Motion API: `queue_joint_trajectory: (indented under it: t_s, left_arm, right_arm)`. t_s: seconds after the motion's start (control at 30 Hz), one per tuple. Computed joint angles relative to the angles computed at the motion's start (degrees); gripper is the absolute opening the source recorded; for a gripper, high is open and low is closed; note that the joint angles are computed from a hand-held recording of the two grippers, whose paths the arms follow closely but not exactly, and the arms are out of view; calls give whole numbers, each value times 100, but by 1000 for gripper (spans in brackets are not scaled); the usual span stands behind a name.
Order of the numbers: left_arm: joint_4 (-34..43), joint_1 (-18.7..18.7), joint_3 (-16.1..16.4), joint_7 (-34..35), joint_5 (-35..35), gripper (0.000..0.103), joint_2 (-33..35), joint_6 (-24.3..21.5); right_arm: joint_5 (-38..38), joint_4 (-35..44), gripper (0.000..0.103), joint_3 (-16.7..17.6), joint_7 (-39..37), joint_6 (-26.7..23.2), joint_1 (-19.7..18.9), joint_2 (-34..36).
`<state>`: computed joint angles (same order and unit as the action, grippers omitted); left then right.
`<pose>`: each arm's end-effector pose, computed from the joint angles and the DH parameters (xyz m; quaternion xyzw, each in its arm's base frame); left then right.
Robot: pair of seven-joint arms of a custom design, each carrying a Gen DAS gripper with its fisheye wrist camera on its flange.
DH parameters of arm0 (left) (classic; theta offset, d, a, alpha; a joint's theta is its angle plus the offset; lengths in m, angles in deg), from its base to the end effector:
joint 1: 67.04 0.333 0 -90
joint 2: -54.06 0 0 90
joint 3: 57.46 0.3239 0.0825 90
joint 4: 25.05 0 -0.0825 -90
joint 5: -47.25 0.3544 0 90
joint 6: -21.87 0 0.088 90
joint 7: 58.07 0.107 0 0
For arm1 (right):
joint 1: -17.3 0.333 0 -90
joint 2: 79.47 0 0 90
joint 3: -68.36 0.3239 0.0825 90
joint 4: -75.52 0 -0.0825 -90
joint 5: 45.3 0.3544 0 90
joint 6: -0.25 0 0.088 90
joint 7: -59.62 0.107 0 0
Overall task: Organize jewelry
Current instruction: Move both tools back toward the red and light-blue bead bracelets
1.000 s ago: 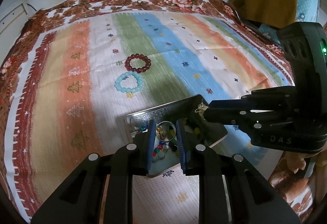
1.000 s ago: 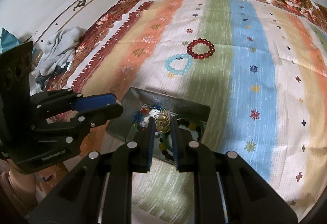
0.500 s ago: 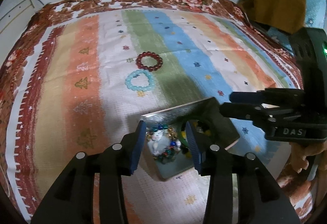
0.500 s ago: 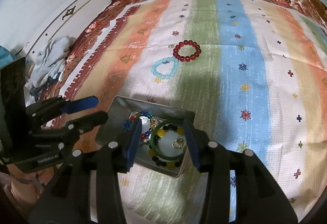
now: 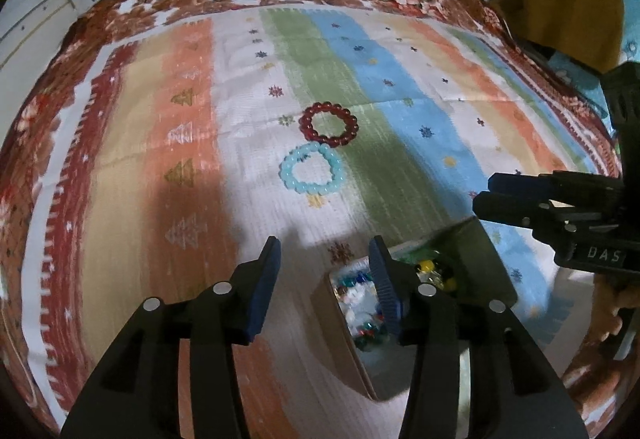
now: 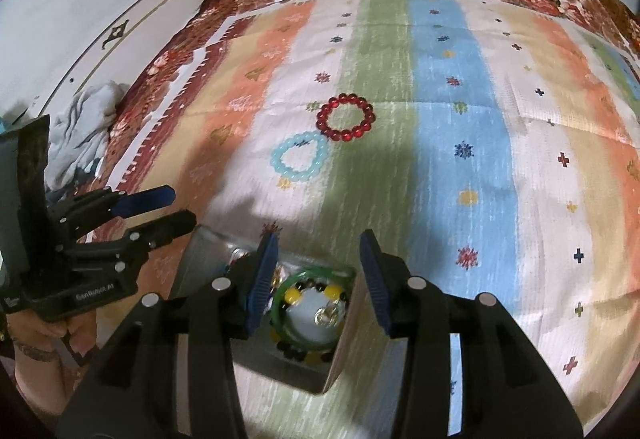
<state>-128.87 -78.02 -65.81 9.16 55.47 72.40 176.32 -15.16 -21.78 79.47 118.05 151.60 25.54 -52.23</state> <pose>0.6200 -0.2116 0.4541 -0.6681 0.6889 -0.2449 0.1382 0.6564 0.1955 0.3954 -0.8033 0.5101 -0.0378 0.3052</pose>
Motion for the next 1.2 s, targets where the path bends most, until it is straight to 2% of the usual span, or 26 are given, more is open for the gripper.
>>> queue_joint_trajectory:
  t_s: [0.17,0.3,0.63,0.8,1.2]
  left_arm:
    - [314,9,36,10,-6,46,231,-260]
    - [528,3,58,28,27,46,370,-400]
    - [1128,121,34,251,-162,49,799,-569]
    - [1369,131,23,400,-227,51,952,-585]
    - [1895,139,62,531,-301,52,1328,-955]
  right_arm:
    - [-250,361,45,-117,290,-145,82,233]
    - [-371,572,50,-106,390,-205,82,367]
    - [-717,1426,50,-138,740,-542,132,910]
    - [-604,1805,50,-41,820,-791,35,1138]
    - [-945,2952,50,-234,1407,-1306,189,1846]
